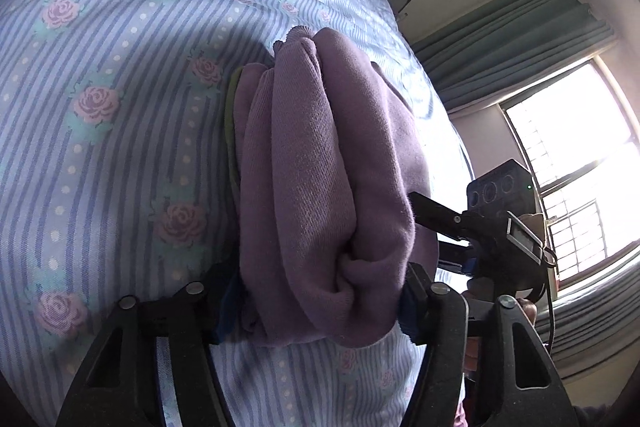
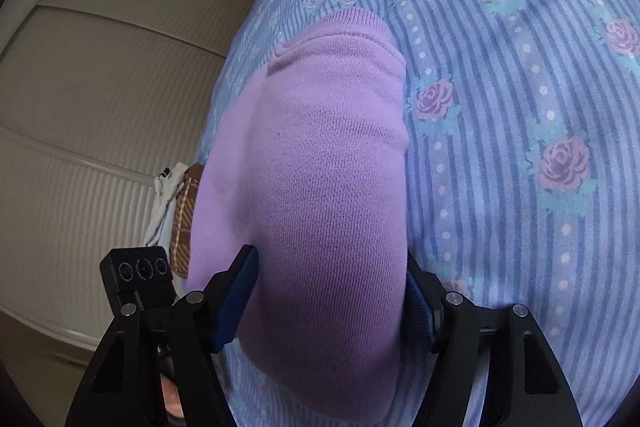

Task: Fold small clothes
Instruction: 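Carry the bundle with the left gripper onto the clothes stack in the basket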

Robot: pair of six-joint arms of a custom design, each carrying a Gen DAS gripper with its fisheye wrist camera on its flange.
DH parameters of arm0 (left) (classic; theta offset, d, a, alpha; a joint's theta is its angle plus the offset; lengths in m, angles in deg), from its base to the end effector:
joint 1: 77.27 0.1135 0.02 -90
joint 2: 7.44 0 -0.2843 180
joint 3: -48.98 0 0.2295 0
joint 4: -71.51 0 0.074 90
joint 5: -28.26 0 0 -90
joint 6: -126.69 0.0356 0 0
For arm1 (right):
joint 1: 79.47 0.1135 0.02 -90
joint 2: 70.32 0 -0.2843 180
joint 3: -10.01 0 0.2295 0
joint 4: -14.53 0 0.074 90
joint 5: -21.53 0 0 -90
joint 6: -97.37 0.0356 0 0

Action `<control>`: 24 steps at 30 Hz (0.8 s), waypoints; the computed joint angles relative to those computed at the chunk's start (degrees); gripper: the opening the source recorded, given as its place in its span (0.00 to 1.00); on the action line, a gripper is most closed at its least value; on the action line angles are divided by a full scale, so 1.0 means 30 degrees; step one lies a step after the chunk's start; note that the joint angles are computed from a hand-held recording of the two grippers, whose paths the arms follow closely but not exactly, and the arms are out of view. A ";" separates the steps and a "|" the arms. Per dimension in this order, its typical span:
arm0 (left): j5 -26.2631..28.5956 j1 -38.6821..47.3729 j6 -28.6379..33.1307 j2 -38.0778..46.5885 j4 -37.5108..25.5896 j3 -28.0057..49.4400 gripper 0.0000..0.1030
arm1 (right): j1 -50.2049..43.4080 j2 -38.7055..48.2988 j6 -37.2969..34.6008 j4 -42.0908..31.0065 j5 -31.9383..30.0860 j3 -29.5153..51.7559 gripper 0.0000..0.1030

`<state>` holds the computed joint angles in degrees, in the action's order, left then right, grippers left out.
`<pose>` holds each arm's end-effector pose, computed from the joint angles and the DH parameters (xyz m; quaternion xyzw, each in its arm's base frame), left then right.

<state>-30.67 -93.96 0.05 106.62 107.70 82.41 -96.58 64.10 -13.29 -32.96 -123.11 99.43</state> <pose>0.2322 -0.0888 0.0735 -0.0517 0.8928 -0.3881 0.2226 0.3690 -0.0832 0.0598 -0.0175 0.8881 0.4404 0.1303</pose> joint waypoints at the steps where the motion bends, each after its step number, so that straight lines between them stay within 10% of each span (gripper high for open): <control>1: 0.0193 0.0149 0.0004 0.0002 0.0148 -0.0120 0.54 | 0.0133 -0.0058 0.0182 0.0151 0.0002 -0.0033 0.61; 15: 0.1776 0.1534 0.1290 -0.4891 -0.3165 -0.1351 0.46 | -0.0260 -0.4397 0.0477 0.0367 -0.0714 -0.3163 0.44; 24: 0.3663 0.4813 0.4080 -1.4469 -1.2966 -0.1096 0.46 | 0.1603 -0.9371 0.3295 0.0473 -0.1031 -0.4324 0.44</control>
<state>-19.69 -79.52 12.29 63.21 68.80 79.13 -91.77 35.99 -3.40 -31.54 -126.20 86.46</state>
